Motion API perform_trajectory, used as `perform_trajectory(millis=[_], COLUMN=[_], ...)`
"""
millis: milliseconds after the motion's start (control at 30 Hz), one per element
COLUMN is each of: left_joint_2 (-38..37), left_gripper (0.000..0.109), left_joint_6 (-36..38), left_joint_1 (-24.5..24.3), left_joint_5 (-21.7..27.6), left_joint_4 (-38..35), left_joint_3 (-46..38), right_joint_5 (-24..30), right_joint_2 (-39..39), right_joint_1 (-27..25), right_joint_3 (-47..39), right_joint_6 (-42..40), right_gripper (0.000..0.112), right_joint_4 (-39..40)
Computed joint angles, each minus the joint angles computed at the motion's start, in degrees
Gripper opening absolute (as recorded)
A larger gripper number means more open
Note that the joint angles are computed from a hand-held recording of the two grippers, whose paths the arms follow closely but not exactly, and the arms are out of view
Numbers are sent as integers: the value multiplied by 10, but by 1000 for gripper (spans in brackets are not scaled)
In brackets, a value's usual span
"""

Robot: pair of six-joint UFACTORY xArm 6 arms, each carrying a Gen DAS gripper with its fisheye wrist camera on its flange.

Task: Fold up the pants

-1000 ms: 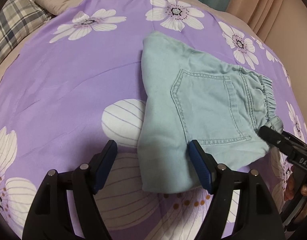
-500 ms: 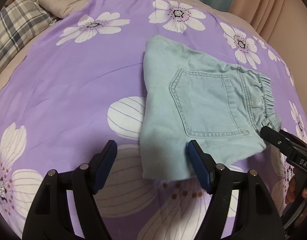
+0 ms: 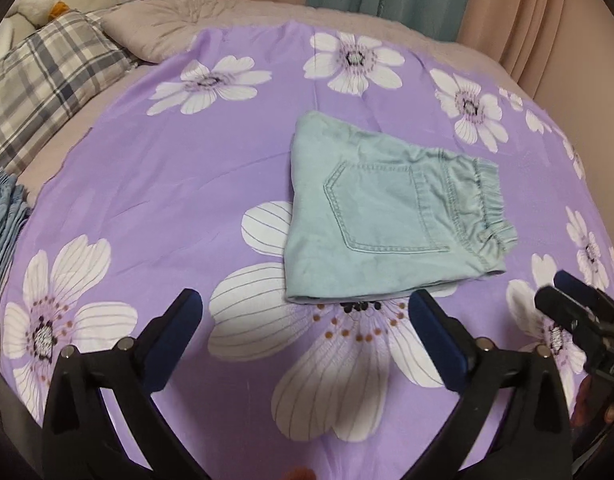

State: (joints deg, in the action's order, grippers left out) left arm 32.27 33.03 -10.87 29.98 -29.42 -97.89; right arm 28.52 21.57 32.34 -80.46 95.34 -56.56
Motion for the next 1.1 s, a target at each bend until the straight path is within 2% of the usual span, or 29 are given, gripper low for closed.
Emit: perform_trajectory(millis=[100,200,333,600,667,833,1100], left_joint_2=[-26,-49,-86,-147,-160,-189,-202], left_gripper=[102,102,102,102,102,102,102], left_joint_6=[-48,-101,-49,-72,-76,-36,-28], left_joint_1=[-2,-1,6,8,8,6,4], left_joint_5=[-32,-50,-33,-41,-46,-47,-47], left_joint_4=[49,113,48,86,94,51,47], left_joint_3=[33,60,91,146,158,182,195], right_joint_5=[10,30,63,113,118,114,117], right_joint_2=[-15,-28,-42,-56,-59,-63,-51], right_joint_1=[10,23,42,75,79,88,93], right_joint_3=[9,13,9,-9,-11,-15,-27], right_joint_6=[10,20,13,1,5,22,5], right_gripper=[102,102,102,102,102,102,102], right_joint_4=[-15,-43,-55,-65,-70,-83,-68])
